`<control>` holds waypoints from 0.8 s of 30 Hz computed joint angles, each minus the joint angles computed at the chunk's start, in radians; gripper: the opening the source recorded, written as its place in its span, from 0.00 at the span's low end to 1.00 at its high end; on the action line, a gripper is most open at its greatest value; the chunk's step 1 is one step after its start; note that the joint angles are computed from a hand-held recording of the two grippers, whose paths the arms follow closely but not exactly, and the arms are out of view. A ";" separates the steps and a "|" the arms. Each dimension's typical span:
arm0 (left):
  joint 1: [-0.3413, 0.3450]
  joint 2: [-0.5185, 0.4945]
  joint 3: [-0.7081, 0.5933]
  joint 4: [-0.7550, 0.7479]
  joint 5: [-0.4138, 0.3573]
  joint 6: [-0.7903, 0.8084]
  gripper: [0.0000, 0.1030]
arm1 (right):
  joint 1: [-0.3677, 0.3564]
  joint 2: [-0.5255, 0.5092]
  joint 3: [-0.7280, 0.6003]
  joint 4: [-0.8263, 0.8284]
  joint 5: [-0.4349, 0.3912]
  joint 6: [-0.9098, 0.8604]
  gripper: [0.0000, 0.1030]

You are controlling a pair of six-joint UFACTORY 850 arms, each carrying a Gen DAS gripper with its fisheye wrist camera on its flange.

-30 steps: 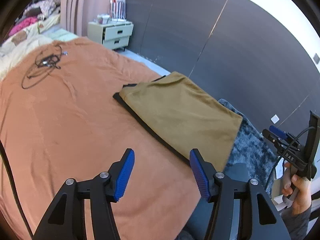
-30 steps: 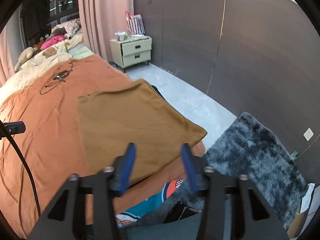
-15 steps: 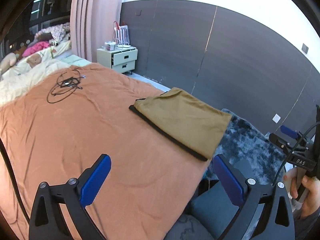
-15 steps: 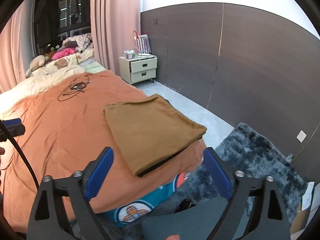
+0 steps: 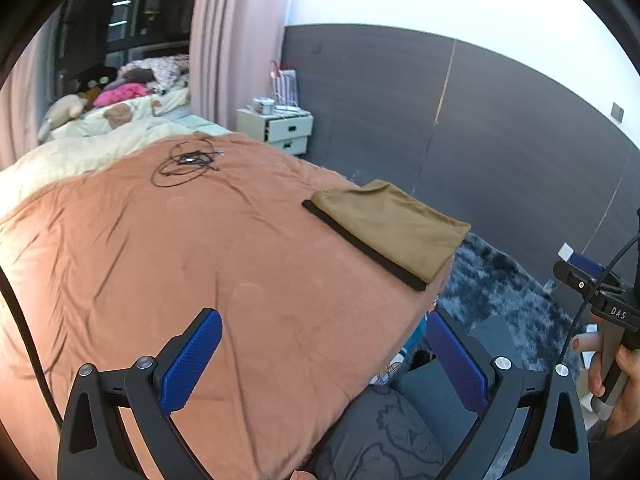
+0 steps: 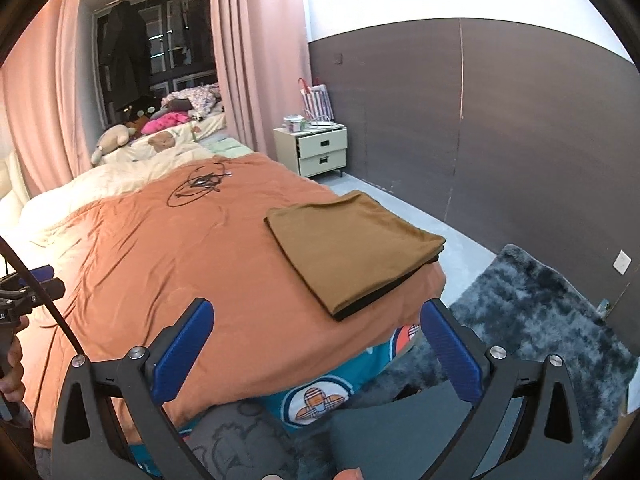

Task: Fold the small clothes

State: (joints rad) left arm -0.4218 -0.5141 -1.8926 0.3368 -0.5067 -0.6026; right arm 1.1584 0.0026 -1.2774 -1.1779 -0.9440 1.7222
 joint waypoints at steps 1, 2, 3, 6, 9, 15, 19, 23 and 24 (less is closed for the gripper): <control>-0.005 0.029 0.042 0.038 0.014 -0.046 1.00 | 0.013 0.012 0.016 -0.007 -0.001 0.008 1.00; -0.011 0.061 0.088 0.083 0.029 -0.099 1.00 | 0.017 0.019 0.022 -0.008 0.000 0.006 1.00; -0.016 0.089 0.128 0.128 0.041 -0.152 0.99 | 0.025 0.027 0.031 -0.010 -0.004 0.003 1.00; -0.044 0.181 0.255 0.324 0.057 -0.363 1.00 | 0.060 0.058 0.067 -0.035 -0.011 0.025 1.00; -0.071 0.259 0.363 0.485 0.057 -0.549 1.00 | 0.093 0.083 0.103 -0.062 -0.010 0.053 1.00; -0.131 0.392 0.551 0.740 -0.012 -0.862 1.00 | 0.158 0.132 0.181 -0.109 -0.009 0.106 1.00; -0.177 0.455 0.639 0.829 -0.087 -0.989 0.99 | 0.185 0.172 0.238 -0.146 0.000 0.157 1.00; -0.224 0.512 0.705 0.895 -0.171 -1.074 1.00 | 0.212 0.203 0.278 -0.162 -0.012 0.167 1.00; -0.232 0.525 0.718 0.904 -0.181 -1.085 0.99 | 0.221 0.205 0.283 -0.162 -0.015 0.167 1.00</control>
